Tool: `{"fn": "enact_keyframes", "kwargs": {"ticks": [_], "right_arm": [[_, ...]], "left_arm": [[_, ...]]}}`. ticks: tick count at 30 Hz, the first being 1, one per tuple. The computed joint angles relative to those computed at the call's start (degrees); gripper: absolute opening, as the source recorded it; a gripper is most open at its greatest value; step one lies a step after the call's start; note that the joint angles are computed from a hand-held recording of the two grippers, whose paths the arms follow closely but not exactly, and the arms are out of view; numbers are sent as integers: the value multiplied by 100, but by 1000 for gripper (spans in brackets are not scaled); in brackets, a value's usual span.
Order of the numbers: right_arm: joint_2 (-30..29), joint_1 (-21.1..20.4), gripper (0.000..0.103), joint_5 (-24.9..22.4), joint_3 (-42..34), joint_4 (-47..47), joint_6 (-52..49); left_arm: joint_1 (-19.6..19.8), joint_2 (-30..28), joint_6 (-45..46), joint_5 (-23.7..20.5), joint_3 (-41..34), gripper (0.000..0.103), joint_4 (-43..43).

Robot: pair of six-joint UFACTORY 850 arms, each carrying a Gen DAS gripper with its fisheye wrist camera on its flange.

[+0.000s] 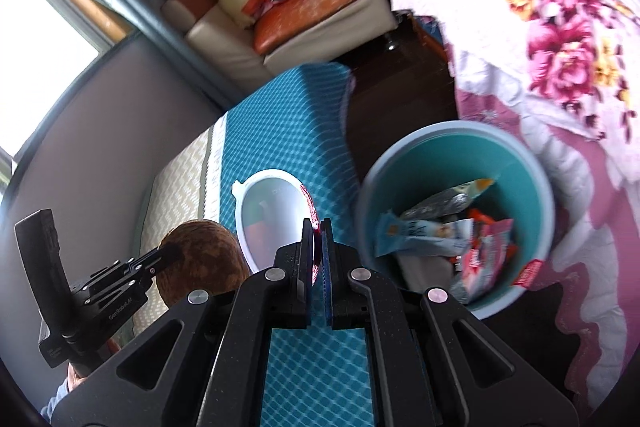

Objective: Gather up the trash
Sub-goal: 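Carry the bowl and white cup over the teal bin and release both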

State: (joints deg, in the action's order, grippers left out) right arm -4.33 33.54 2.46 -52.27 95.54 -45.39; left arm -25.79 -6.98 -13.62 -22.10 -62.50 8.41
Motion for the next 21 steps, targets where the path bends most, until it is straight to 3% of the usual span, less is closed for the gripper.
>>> {"fn": "enact_keyframes", "kwargs": {"ticks": [6, 12, 21], "right_arm": [[433, -136, 4, 232, 461, -1418, 1614], [820, -384, 4, 369, 881, -924, 1376], [918, -682, 4, 237, 1077, -96, 494]], "left_arm": [[-359, -331, 548, -40, -324, 7, -604], [-649, -727, 885, -90, -660, 7, -873], [-795, -1160, 1364, -149, -965, 7, -1232]]}}
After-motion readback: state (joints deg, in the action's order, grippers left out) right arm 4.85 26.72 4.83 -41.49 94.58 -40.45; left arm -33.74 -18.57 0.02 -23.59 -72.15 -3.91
